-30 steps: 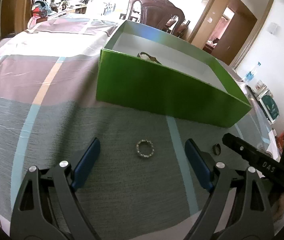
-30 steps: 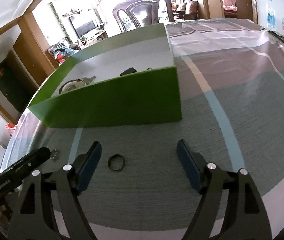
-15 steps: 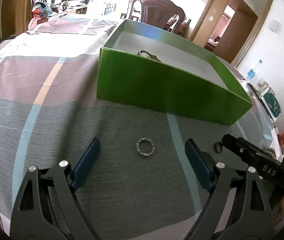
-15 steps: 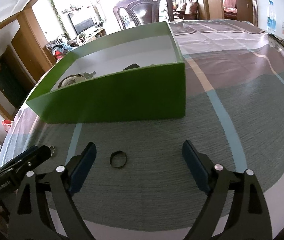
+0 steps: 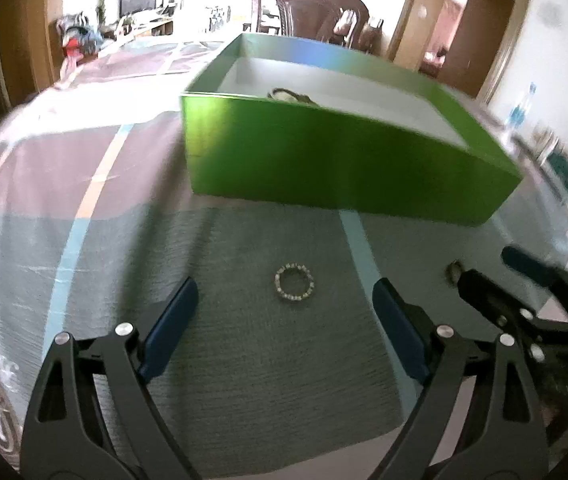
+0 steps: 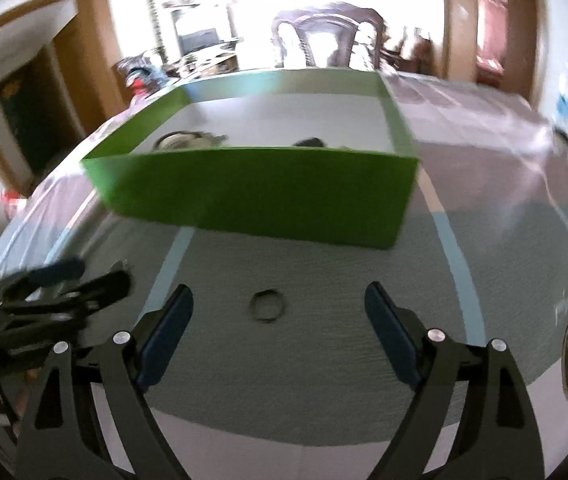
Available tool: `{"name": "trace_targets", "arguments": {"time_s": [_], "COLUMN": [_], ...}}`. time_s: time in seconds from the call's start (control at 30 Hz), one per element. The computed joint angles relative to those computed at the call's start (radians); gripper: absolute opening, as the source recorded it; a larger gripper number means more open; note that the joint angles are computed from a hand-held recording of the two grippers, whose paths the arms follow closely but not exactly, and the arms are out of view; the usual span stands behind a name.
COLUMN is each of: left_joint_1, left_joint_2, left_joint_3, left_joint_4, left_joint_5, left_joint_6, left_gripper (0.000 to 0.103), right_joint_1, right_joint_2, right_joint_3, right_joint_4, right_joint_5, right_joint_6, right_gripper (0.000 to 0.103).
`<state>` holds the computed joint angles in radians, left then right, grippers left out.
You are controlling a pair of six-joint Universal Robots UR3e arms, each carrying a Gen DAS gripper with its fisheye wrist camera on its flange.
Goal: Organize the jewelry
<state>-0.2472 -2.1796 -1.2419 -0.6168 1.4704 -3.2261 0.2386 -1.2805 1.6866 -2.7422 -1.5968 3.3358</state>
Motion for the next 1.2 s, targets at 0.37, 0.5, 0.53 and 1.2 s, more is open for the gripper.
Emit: {"name": "trace_targets", "arguments": {"time_s": [0.37,0.5,0.53,1.2], "left_joint_1": [-0.038,-0.038,-0.035,-0.051], "left_joint_2": [-0.03,-0.029,-0.03,-0.028], "left_joint_3": [0.07,0.068,0.068,0.077], "left_joint_4": [-0.067,-0.064,-0.06,-0.058], "left_joint_5": [0.079,0.077,0.073,0.035], "left_joint_6": [0.035,0.032,0.03,0.072], "left_gripper": [0.09,0.089,0.086,0.021], "right_joint_1": [-0.031,-0.032,-0.031,-0.009], "right_joint_2": [0.029,0.025,0.027,0.032], "right_joint_3": [-0.045,-0.04,-0.043,-0.055], "right_joint_4": [0.09,0.088,0.09,0.101], "right_joint_5": [0.049,0.033,0.027,-0.003], "right_joint_6": [-0.016,-0.01,-0.012,-0.04], "right_gripper": [0.06,0.047,0.047,0.02]}}
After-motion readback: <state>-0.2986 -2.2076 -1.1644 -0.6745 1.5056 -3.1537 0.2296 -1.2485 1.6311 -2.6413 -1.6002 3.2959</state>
